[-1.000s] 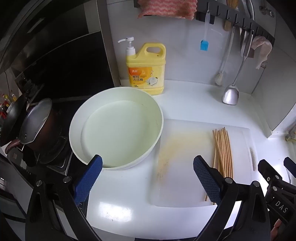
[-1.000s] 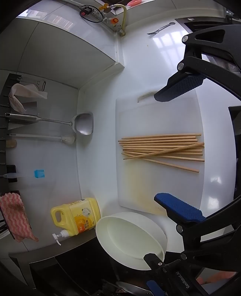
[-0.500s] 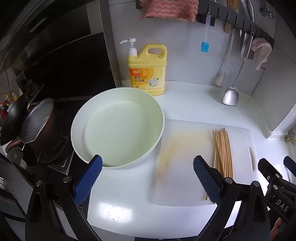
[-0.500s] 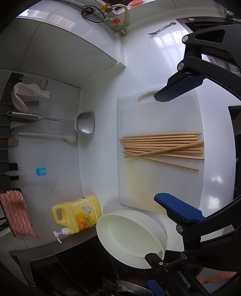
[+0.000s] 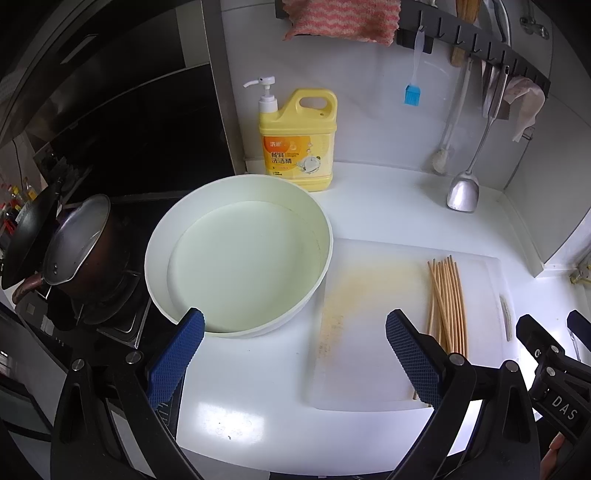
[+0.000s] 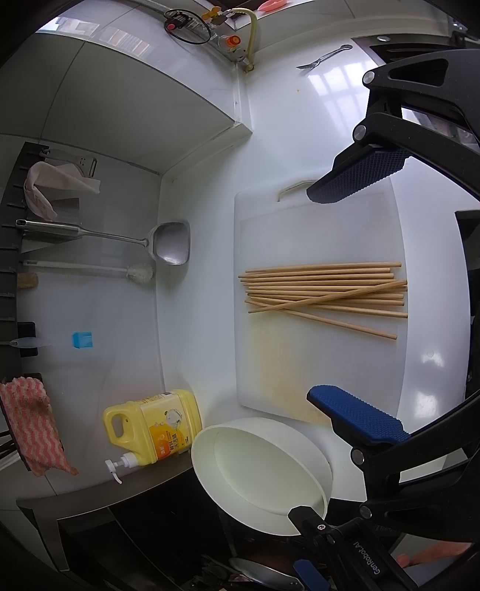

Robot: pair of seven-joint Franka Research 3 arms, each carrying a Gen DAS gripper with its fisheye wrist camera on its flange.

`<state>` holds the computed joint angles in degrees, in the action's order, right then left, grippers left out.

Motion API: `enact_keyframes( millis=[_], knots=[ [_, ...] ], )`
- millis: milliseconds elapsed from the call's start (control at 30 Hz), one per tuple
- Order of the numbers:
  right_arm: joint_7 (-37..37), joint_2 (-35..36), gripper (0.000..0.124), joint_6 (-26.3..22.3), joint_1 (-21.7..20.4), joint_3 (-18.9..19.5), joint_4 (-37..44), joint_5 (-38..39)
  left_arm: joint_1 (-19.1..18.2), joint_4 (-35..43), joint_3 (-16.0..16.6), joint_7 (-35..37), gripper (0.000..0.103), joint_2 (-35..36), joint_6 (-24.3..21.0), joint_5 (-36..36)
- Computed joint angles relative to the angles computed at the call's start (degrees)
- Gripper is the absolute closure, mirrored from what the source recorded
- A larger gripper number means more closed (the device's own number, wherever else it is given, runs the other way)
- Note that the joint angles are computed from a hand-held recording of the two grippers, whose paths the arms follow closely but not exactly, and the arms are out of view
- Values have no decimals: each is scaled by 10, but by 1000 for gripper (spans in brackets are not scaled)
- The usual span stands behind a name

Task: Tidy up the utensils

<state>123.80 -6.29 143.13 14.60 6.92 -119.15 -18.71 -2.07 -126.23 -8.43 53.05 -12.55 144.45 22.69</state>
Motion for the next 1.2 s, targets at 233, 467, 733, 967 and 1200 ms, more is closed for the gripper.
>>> enact_keyframes(
  millis=[233,467,733,967,1200],
  knots=[
    [-1,1,29,2,0,-1,-1,1,1,13,2,2,6,16,1,-2],
    [0,3,29,2,1,-1,1,1,1,-7,3,3,6,-5,4,-5],
    [-2,2,29,4,1,-2,-2,1,4,-3,5,11,6,1,8,-7],
    [-1,4,29,4,1,-2,-1,1,2,-4,1,-1,6,-1,4,-2],
    [1,6,29,4,2,-2,1,0,2,-3,1,-2,6,0,5,0]
  ],
)
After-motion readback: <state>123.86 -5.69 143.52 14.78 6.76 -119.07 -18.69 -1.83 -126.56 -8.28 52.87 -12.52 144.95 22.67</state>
